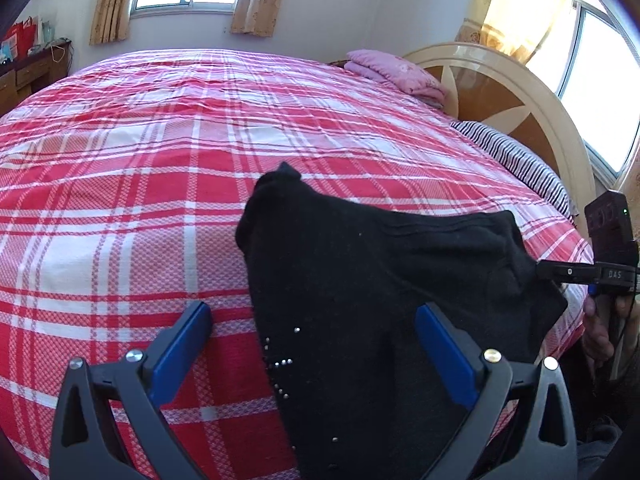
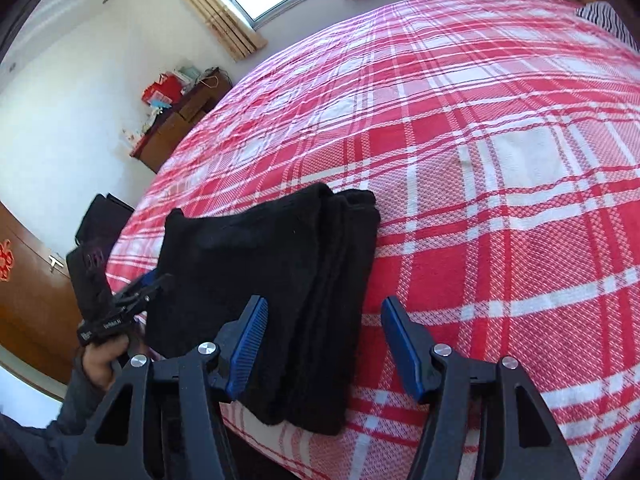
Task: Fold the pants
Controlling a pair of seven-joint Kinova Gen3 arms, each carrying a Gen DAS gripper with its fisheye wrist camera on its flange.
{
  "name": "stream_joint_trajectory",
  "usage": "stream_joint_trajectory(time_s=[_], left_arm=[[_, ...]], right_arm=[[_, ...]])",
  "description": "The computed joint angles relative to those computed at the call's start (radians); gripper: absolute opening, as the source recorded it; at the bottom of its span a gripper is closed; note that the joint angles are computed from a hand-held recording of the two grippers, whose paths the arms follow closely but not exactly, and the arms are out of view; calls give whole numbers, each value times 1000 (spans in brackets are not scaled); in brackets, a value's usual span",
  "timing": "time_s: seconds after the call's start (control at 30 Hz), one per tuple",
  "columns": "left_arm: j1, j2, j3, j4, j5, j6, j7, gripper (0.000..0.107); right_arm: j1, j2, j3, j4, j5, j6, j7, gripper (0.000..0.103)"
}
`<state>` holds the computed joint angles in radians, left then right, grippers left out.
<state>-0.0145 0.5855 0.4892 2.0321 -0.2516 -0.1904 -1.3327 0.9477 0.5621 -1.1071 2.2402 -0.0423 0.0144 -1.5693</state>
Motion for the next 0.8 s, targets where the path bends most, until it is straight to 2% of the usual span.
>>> stream_joint_trajectory(time_s=[0.1,0.23,0.33,0.37,0.4,0.43,0.47,0.5,0.57,0.7,0.8], left_arm=[[-16,10,20,0,-13,-8,1,103],[-159,76,176,-9,-91,-9,33,103],[-223,117,245,-13,-128,-15,47,100],[-240,128,262,-13,-140,-16,50,96],[-255,139,276,-14,-151,-18,52,86],[-269,147,289,-16,-164,-13,52,78],[-275,153,296,-22,-172,0,52,61],[-282,157,301,-26,-168,8,45,52],[-341,201,362,-27,-191,14,49,47],[-421,268,454,-31,-196,39,32,30],[-451,282,493,-31,-173,57,9,25]], right_arm=[[-41,0,38,-14,-3,-6,-8,61],[-74,9,58,-23,10,-18,-21,61],[-116,13,87,-39,19,-12,-30,59],[-126,9,95,-39,22,-17,-30,56],[-124,9,95,-37,26,-19,-32,53],[-111,15,86,-36,31,-18,-30,45],[-78,35,59,-34,40,-17,-28,38],[-36,67,21,-31,49,-17,-21,34],[11,105,-25,-22,58,-26,-17,29],[1,59,-38,6,87,-69,-38,27],[19,37,-81,-2,127,-53,-57,26]])
